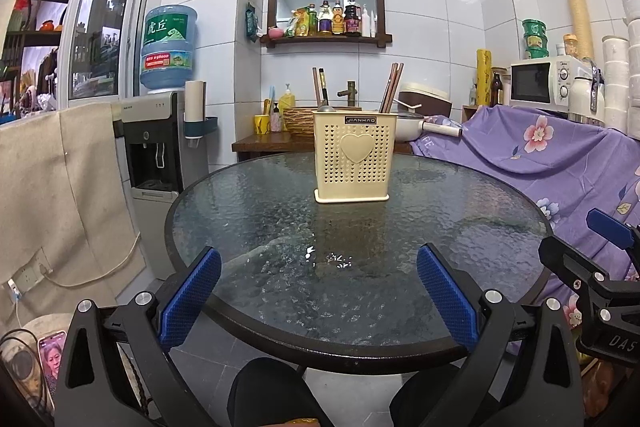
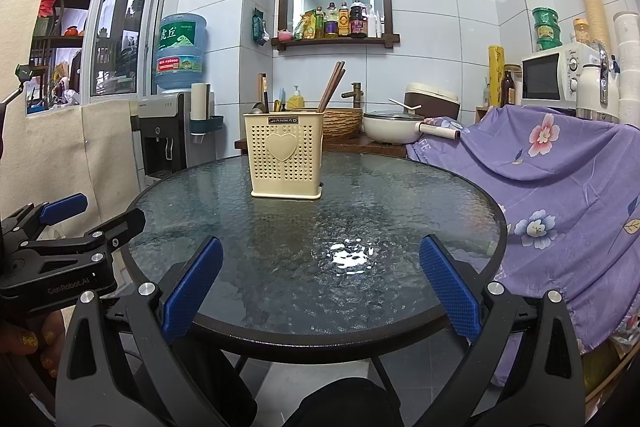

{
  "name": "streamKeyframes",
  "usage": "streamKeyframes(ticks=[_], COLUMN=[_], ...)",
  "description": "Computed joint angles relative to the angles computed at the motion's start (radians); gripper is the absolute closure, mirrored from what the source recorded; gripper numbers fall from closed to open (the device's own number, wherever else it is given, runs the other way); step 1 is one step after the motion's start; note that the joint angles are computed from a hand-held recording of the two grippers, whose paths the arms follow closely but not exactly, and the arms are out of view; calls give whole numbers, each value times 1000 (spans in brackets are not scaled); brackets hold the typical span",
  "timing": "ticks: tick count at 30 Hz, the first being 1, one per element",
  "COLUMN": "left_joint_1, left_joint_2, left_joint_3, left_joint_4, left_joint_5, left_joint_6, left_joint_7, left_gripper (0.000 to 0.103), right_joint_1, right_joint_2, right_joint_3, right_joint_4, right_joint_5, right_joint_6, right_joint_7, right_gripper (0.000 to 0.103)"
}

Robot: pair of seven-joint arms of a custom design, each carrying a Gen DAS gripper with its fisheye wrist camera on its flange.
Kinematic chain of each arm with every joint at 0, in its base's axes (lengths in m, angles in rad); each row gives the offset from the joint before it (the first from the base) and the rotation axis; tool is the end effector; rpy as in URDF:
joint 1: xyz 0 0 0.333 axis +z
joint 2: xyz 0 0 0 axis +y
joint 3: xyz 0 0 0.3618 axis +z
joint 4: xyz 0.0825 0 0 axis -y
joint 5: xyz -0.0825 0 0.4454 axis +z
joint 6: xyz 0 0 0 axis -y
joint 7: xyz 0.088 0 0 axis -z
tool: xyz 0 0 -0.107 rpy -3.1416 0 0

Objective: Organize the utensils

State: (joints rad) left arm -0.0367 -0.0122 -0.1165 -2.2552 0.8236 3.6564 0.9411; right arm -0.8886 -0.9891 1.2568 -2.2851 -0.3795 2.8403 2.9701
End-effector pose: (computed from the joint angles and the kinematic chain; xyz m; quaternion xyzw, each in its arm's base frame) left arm 0.5504 -0.1812 0.5205 -0.3905 0.6985 -0.5197 0.2992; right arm 0.4622 0.3484 0.5196 -0.4351 0.6529 -0.5079 0.3557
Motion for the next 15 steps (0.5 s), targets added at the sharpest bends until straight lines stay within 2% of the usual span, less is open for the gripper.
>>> streamKeyframes(ticks=[15], left_joint_1=[2], left_joint_2=[1], left_joint_3=[1], left_joint_4=[4], left_joint_5=[16], left_joint_6=[-4], left_joint_7=[-17], left_gripper=[7], right_joint_1=[5], right_joint_2=[4], right_joint_3=[-2], right_joint_4=[-3], right_joint_5=[1], right_joint_6=[1], right_joint_7=[-3], right_gripper=[6])
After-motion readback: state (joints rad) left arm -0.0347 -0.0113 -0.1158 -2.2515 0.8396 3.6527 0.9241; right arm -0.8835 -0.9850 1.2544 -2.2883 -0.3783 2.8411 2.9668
